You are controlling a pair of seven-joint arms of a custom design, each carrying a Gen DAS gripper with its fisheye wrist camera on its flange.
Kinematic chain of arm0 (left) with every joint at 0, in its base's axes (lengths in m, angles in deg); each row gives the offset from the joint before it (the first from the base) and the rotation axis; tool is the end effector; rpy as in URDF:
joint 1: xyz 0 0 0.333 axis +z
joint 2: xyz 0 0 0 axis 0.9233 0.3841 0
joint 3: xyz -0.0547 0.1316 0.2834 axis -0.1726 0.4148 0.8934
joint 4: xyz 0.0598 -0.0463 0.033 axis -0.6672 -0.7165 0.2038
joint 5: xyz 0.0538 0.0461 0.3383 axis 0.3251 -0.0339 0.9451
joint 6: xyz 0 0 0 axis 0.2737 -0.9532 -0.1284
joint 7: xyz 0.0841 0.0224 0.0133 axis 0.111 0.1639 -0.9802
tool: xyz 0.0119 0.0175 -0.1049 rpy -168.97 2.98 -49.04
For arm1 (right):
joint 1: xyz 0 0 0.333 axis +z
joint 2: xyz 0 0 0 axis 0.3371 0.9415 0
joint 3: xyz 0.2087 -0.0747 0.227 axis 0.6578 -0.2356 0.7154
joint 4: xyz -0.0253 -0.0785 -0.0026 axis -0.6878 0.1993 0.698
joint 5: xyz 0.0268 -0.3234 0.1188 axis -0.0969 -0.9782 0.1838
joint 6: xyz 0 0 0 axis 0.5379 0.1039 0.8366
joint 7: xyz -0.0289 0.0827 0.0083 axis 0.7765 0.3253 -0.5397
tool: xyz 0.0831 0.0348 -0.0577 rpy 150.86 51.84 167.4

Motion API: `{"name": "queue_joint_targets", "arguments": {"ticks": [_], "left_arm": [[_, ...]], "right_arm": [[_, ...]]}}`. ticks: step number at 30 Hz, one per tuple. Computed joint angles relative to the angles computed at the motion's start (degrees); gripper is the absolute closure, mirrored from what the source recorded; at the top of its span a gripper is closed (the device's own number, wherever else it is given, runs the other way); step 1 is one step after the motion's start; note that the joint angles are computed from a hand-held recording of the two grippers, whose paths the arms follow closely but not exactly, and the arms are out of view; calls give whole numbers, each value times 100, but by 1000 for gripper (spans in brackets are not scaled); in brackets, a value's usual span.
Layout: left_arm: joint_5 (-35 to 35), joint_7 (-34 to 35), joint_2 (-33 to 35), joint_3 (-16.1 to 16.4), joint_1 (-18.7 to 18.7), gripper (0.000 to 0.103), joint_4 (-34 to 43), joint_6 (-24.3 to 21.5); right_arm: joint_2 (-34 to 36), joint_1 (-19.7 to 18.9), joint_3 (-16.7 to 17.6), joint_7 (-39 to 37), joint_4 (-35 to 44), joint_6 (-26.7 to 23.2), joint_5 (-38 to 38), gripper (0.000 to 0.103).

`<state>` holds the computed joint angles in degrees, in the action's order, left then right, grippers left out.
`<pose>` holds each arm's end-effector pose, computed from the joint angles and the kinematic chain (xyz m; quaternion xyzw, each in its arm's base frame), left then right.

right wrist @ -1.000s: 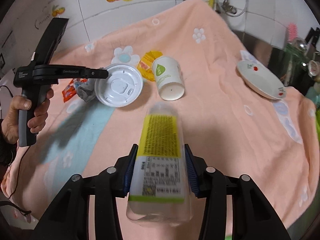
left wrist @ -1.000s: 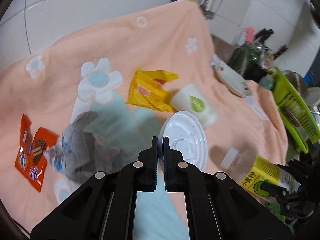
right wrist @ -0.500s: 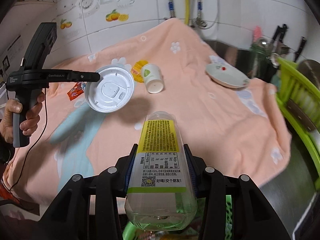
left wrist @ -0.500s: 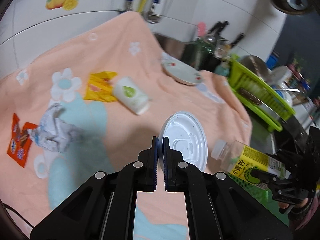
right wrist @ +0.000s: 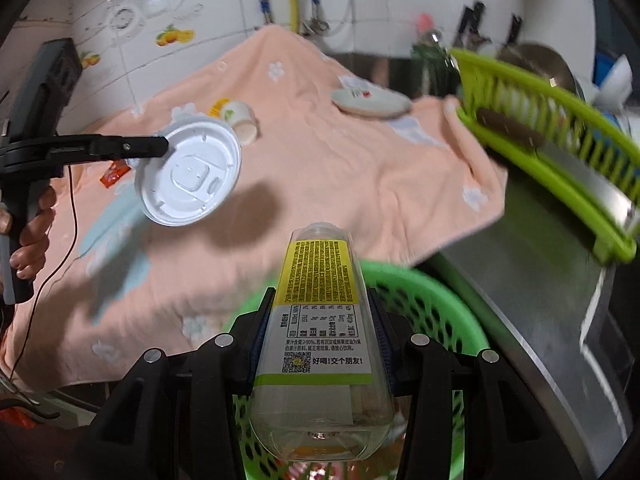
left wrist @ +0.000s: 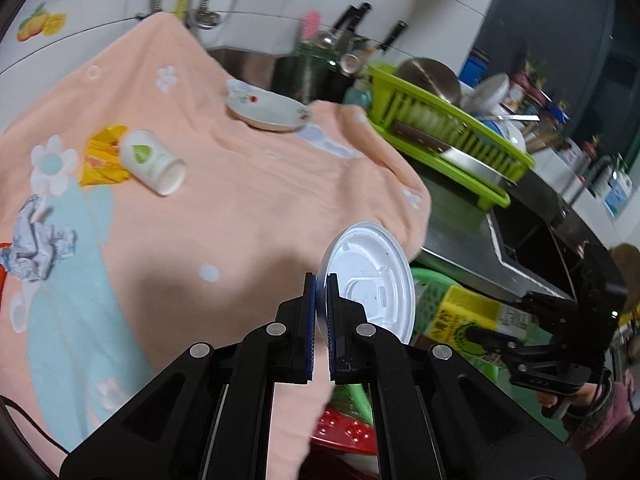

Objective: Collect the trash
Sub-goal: 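Carry the juice bottle with right gripper while left gripper carries the lid, release both into the basket, then move both grippers back over the towel toward the paper cup and crumpled paper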

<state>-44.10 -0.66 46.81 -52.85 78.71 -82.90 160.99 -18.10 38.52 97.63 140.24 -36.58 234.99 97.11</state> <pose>0.5693 -0.1555 0.3946 -0.6353 0.6578 -0.3756 0.1502 0.5798 0.2735 0.3705 -0.8200 0.4574 -0.1429 0.3129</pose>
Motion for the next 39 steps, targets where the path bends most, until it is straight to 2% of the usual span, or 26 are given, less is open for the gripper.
{"name": "queue_joint_targets", "arguments": {"ticks": [2, 5, 8, 13, 14, 16, 17, 20, 25, 27, 29, 30, 31, 33, 38, 39], "left_arm": [[16, 7, 42, 82, -183, 99, 42, -57], [13, 51, 132, 133, -372, 99, 100, -135], [-8, 81, 190, 408, -755, 99, 182, -231], [-102, 248, 377, 356, -909, 99, 356, -388], [-113, 273, 409, 403, -993, 99, 404, -440], [-95, 249, 455, 728, -1386, 99, 516, -553], [-107, 268, 478, 761, -1446, 99, 550, -588], [-220, 449, 620, 553, -1358, 98, 672, -756], [-381, 619, 705, 528, -1412, 95, 720, -869], [-472, 741, 722, 397, -1299, 94, 722, -934], [-545, 809, 700, 377, -1269, 92, 687, -933], [-556, 808, 664, 439, -1310, 86, 655, -924], [-567, 816, 644, 476, -1333, 74, 635, -913], [-540, 728, 562, 710, -1511, 59, 551, -805], [-418, 574, 398, 1053, -1727, 56, 438, -792], [-388, 518, 354, 1148, -1785, 52, 404, -772]], "right_arm": [[-13, -83, 78, -5, -98, -33, 101, 60], [-20, -329, 381, -228, -233, 38, 358, 58], [-72, -415, 488, -361, -324, 150, 499, 57], [-265, -637, 667, -558, -607, 442, 759, 54], [-297, -681, 693, -585, -645, 472, 796, 54], [-359, -734, 707, -603, -727, 550, 861, 53], [-381, -741, 701, -600, -752, 576, 874, 53], [-444, -785, 714, -612, -846, 692, 890, 49], [-456, -757, 678, -589, -860, 724, 793, 49], [-435, -746, 684, -580, -832, 721, 755, 48], [-393, -714, 672, -557, -766, 692, 713, 48], [-376, -715, 677, -559, -733, 670, 694, 47], [-356, -692, 663, -549, -698, 654, 675, 46], [-312, -645, 643, -537, -626, 636, 634, 44], [-208, -472, 527, -496, -404, 527, 495, 44], [-180, -456, 517, -499, -351, 506, 473, 44]]}}
